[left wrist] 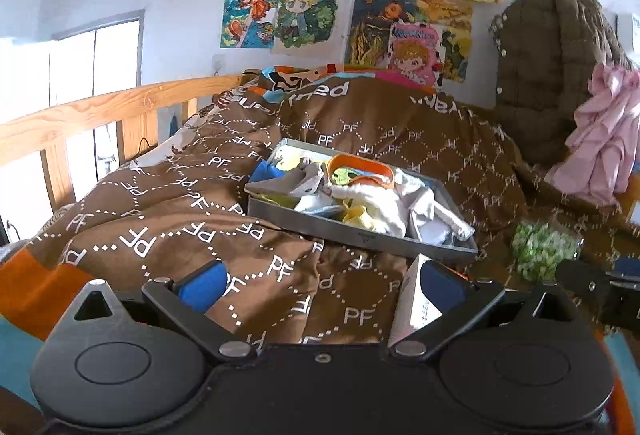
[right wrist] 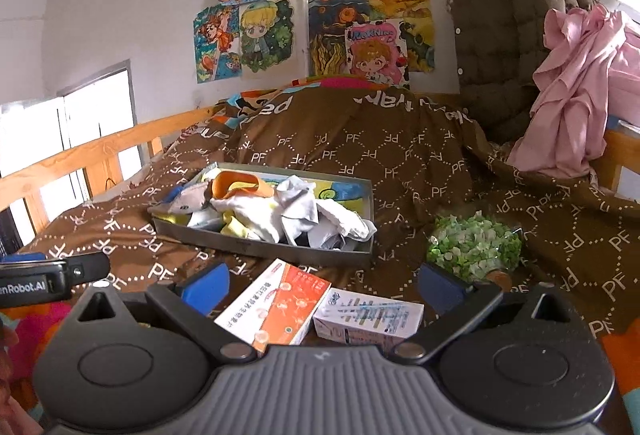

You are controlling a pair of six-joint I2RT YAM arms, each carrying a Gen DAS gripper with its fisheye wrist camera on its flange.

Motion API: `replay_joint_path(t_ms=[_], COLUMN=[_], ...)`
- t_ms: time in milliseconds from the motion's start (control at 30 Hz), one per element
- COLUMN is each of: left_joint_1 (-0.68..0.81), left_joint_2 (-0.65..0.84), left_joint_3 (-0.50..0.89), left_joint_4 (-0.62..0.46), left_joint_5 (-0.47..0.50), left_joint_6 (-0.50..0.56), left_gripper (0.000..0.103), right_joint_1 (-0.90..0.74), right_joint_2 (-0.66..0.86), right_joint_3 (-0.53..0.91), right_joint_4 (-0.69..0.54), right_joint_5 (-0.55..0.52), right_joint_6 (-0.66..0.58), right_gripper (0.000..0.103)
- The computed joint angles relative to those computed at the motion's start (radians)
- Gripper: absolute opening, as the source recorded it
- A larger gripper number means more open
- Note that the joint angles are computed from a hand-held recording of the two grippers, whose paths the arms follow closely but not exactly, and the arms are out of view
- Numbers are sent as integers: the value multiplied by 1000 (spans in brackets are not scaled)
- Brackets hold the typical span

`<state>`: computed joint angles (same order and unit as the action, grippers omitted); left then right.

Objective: Organize soft objects

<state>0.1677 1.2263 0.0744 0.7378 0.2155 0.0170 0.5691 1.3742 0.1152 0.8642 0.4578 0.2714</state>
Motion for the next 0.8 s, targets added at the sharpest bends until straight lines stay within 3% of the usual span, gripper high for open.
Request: replay_joint_path(t_ms=[133,800], left_joint_1=[-47,-101], left_joint_2=[-7,24], left_joint_3=[-28,-7], left_joint_4=[38,-1], left_joint_5=[-62,-135], left_joint_6=[43,72], left_gripper=[102,102], right_joint_1=[19,-25], right_joint_2=[1,100], right_joint_3=[-7,27], right_joint_4=[-8,-23], right_joint_5=[11,-55], right_joint_6=[13,41], right_gripper=[103,103])
